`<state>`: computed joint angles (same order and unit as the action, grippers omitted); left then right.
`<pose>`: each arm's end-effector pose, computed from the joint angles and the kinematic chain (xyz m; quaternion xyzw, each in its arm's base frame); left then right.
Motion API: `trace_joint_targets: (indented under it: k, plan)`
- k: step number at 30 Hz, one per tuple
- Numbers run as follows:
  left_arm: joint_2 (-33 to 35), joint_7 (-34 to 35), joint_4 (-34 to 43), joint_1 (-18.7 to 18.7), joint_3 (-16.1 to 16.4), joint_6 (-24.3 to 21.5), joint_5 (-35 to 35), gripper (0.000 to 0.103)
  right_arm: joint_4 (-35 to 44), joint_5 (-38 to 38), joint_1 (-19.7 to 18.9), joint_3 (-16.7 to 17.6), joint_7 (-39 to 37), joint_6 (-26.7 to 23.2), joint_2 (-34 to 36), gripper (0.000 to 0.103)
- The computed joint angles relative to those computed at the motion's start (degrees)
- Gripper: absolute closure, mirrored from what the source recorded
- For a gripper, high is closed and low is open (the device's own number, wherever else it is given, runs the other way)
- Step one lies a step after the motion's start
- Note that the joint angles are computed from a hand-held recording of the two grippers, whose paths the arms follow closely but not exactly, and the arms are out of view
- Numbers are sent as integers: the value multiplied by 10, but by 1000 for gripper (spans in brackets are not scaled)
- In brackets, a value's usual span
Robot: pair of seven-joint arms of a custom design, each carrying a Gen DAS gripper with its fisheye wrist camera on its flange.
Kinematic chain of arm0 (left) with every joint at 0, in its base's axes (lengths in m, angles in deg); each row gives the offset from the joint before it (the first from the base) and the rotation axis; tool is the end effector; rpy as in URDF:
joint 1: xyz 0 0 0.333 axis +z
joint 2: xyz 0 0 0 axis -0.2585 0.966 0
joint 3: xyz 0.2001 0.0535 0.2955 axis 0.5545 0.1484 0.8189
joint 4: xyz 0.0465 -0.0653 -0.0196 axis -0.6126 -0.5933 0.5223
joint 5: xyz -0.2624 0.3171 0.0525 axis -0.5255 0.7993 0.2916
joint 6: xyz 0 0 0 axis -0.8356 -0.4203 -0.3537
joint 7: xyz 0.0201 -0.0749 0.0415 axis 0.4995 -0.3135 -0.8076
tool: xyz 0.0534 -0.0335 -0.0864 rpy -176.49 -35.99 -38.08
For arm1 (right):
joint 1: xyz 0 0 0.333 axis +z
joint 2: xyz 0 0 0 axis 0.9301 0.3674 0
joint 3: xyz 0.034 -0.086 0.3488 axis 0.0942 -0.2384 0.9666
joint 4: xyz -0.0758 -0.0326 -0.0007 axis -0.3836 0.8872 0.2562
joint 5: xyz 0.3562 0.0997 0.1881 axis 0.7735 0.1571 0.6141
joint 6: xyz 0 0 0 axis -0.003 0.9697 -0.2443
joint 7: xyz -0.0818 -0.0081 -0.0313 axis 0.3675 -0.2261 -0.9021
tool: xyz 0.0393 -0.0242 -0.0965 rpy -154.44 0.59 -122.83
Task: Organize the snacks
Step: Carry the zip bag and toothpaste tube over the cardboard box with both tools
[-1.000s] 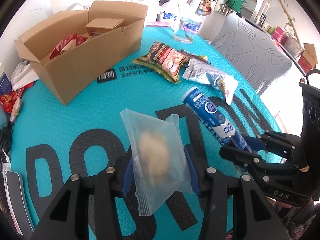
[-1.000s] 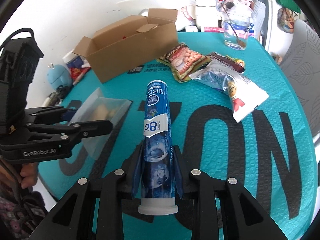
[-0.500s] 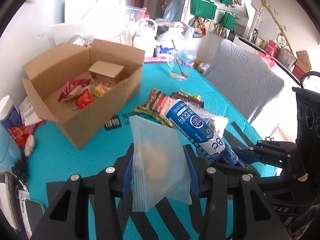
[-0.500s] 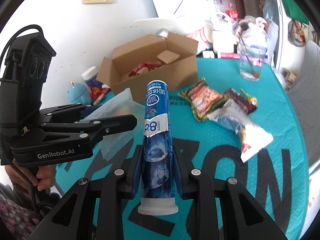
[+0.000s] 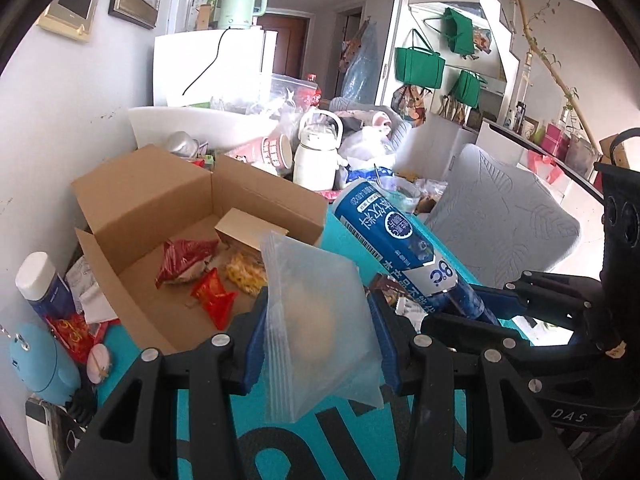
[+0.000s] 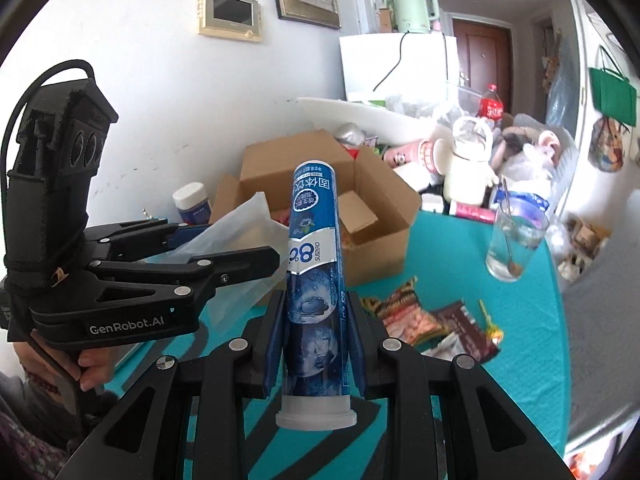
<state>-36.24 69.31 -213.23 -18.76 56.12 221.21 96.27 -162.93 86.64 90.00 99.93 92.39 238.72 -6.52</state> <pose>0.5499 -0.1886 0.5144 -0.6197 0.6406 -0.3794 0.2484 0.5755 0.3141 0.5162 -0.8142 0.3784 -0.1329 0.4197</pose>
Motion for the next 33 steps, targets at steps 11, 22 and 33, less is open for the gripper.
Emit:
trace_joint_targets:
  k: [11, 22, 33]
  plan:
    - [43, -169, 92, 12, 47, -11, 167, 57, 147, -51, -8, 16, 10, -14, 97, 75]
    - [100, -240, 186, 8, 92, -54, 231, 57, 362, -120, 2, 24, 70, -75, 241, 75]
    - [176, -106, 235, 27, 85, -99, 83, 57, 675, -228, 43, -4, 223, -213, 456, 75]
